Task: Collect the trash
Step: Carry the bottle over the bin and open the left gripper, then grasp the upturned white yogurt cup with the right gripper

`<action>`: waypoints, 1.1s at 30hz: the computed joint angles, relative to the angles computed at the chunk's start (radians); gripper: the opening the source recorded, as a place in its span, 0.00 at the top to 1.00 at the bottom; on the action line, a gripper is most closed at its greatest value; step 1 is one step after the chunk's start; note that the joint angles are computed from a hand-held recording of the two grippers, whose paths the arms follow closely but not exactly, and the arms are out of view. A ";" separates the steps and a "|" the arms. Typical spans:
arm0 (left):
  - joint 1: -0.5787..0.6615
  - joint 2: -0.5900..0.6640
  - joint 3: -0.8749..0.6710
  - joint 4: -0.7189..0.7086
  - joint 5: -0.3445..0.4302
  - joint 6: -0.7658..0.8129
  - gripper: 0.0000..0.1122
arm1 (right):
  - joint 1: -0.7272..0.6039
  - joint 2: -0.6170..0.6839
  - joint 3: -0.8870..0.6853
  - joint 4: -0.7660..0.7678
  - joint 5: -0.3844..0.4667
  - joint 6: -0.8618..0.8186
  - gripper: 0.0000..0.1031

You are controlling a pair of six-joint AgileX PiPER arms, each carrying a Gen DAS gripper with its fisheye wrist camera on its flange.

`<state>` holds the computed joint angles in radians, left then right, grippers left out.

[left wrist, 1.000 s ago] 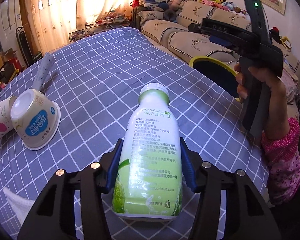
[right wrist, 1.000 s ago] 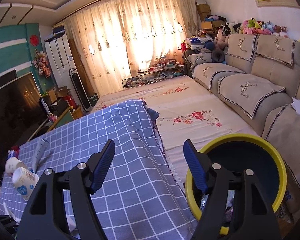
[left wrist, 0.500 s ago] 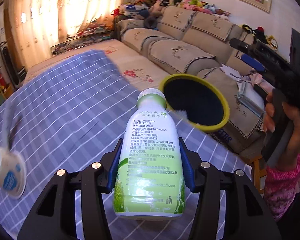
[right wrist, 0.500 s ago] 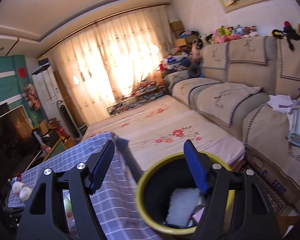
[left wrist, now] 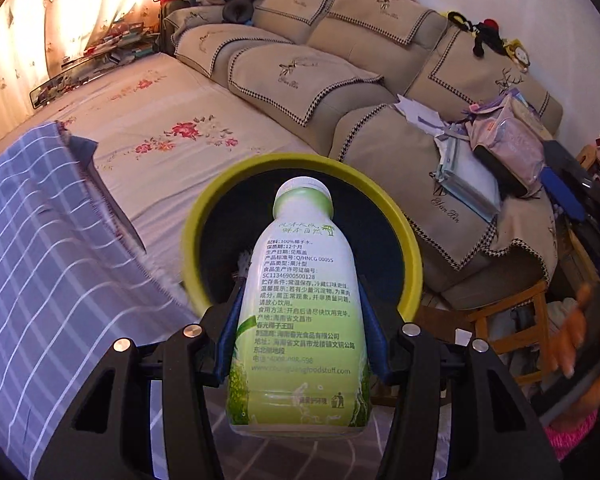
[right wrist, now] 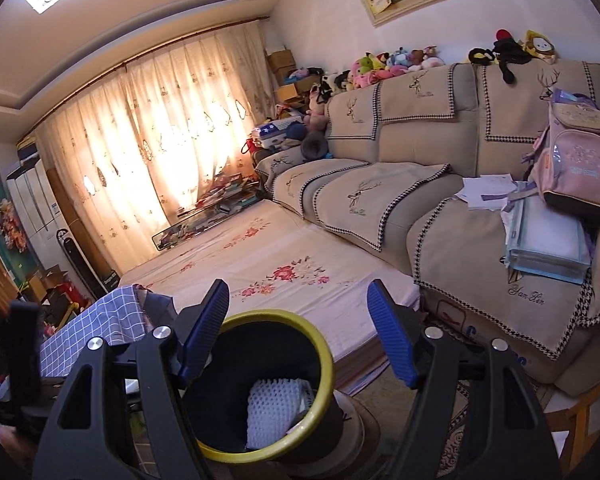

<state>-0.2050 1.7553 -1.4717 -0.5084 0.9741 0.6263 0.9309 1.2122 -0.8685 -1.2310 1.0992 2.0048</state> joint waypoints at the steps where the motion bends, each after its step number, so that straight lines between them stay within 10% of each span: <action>1: -0.022 0.035 -0.032 0.018 -0.001 -0.026 0.54 | 0.004 -0.002 0.001 0.002 0.006 0.000 0.34; 10: -0.102 0.157 -0.108 0.095 -0.112 -0.189 0.32 | -0.007 0.003 -0.020 0.024 0.001 -0.045 0.34; 17: 0.105 -0.193 0.205 -0.168 -0.265 0.065 0.23 | 0.020 0.074 -0.102 0.012 -0.027 -0.064 0.34; 25: 0.840 -0.528 0.378 -0.576 -0.070 0.462 0.18 | 0.035 0.316 -0.391 -0.005 -0.202 -0.188 0.32; 33: 1.423 -0.349 0.253 -0.755 0.078 0.682 0.18 | 0.063 0.671 -0.878 0.152 -0.316 -0.512 0.32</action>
<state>1.2177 1.4064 -1.2184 -1.2630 1.0525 1.3082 0.9934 1.8827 -1.7461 -1.0792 0.7832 1.4928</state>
